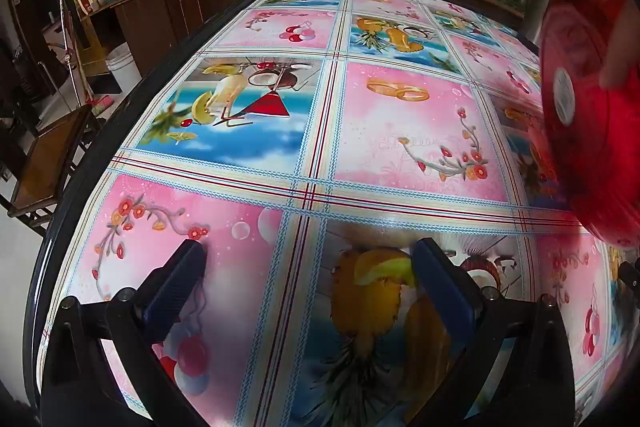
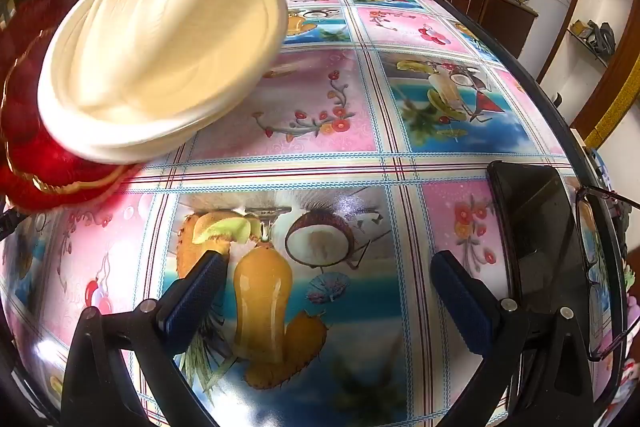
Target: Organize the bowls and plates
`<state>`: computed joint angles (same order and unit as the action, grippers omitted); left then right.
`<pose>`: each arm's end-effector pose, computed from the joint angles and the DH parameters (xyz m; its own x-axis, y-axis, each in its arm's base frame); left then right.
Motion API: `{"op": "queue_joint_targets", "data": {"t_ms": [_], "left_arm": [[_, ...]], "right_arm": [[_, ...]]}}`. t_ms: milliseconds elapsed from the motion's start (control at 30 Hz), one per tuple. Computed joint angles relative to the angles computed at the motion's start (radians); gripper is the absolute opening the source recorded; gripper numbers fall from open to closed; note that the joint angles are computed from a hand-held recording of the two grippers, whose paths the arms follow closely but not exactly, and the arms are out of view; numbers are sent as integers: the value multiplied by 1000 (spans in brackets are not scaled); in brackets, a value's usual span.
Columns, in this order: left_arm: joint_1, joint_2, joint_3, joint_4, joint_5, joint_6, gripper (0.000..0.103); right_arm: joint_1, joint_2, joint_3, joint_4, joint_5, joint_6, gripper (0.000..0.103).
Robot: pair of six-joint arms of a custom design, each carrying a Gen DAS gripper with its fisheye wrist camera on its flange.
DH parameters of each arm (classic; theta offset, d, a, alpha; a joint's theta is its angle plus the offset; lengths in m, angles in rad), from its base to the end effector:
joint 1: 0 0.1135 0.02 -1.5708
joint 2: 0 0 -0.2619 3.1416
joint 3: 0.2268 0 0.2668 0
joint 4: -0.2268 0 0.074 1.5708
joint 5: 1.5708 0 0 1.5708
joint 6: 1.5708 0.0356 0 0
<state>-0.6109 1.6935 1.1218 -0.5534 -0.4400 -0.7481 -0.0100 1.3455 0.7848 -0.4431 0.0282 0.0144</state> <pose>0.2945 -0.1877 0.1874 -0.7925 -0.1964 -0.5774 -0.2326 0.9725 -0.0115 0.2724 -0.0037 0.1889 -0.8430 0.0228 -0.5374 0.0373 0.9992 -0.0160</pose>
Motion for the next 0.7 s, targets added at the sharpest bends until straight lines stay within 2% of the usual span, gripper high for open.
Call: {"op": "queue_joint_targets", "data": {"t_ms": [700], "left_arm": [[-2, 1, 0, 1, -6, 0, 103]], "right_arm": [[1, 1, -2, 2, 1, 0, 103]]}}
